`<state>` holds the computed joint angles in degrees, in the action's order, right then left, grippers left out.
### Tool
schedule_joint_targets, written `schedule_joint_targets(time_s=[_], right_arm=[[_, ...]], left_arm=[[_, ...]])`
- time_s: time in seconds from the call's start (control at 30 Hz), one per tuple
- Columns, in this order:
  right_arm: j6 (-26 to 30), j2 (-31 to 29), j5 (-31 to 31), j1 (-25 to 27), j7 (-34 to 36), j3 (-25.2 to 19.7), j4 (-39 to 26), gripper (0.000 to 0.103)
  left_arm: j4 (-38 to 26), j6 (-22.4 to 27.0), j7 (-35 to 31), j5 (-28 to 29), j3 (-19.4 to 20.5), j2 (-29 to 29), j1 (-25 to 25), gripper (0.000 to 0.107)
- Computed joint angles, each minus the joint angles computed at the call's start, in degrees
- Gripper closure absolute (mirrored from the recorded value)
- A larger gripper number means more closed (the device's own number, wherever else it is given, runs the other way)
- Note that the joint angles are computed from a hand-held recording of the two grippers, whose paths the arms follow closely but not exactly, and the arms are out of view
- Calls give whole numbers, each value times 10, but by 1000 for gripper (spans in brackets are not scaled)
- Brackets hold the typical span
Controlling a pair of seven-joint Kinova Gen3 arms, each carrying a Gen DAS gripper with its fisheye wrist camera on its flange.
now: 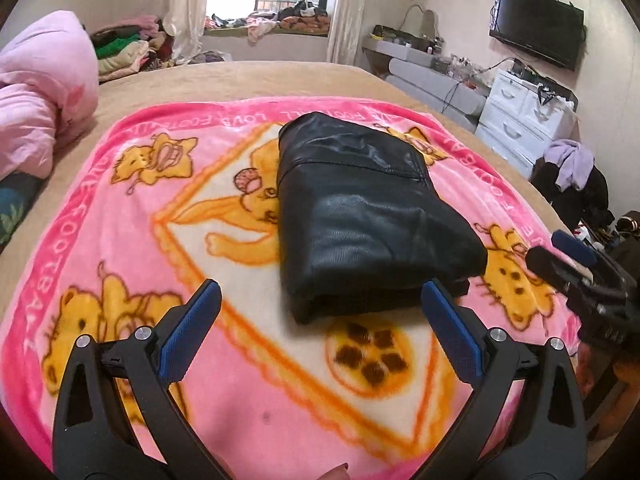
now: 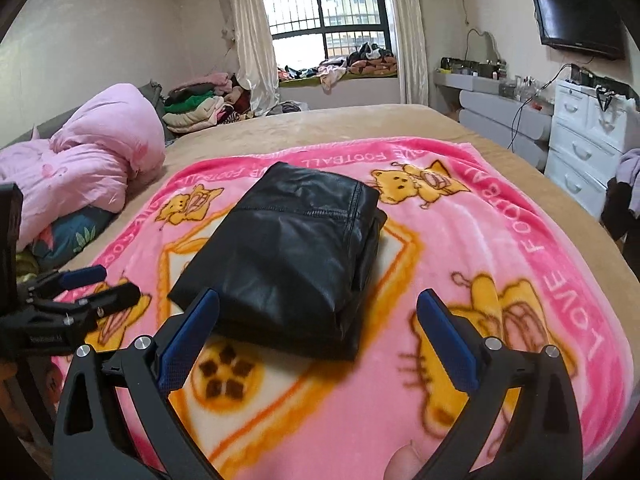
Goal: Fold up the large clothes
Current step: 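Open both tools and pull them back from the folded jacket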
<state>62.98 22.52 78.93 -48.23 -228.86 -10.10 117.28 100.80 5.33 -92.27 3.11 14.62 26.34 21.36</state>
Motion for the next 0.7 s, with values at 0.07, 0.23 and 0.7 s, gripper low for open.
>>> schedule_joint_targets(time_s=[0.07, 0.23, 0.7], right_arm=[[15, 11, -7, -13, -14, -3, -1, 5], [45, 36, -36, -45, -26, -6, -8, 4], [59, 54, -59, -88, -87, -7, 7, 4]], left_arm=[[24, -21, 4, 3, 1, -9, -2, 14], [74, -65, 15, -2, 6, -26, -5, 14], [106, -73, 46, -15, -13, -26, 12, 14]])
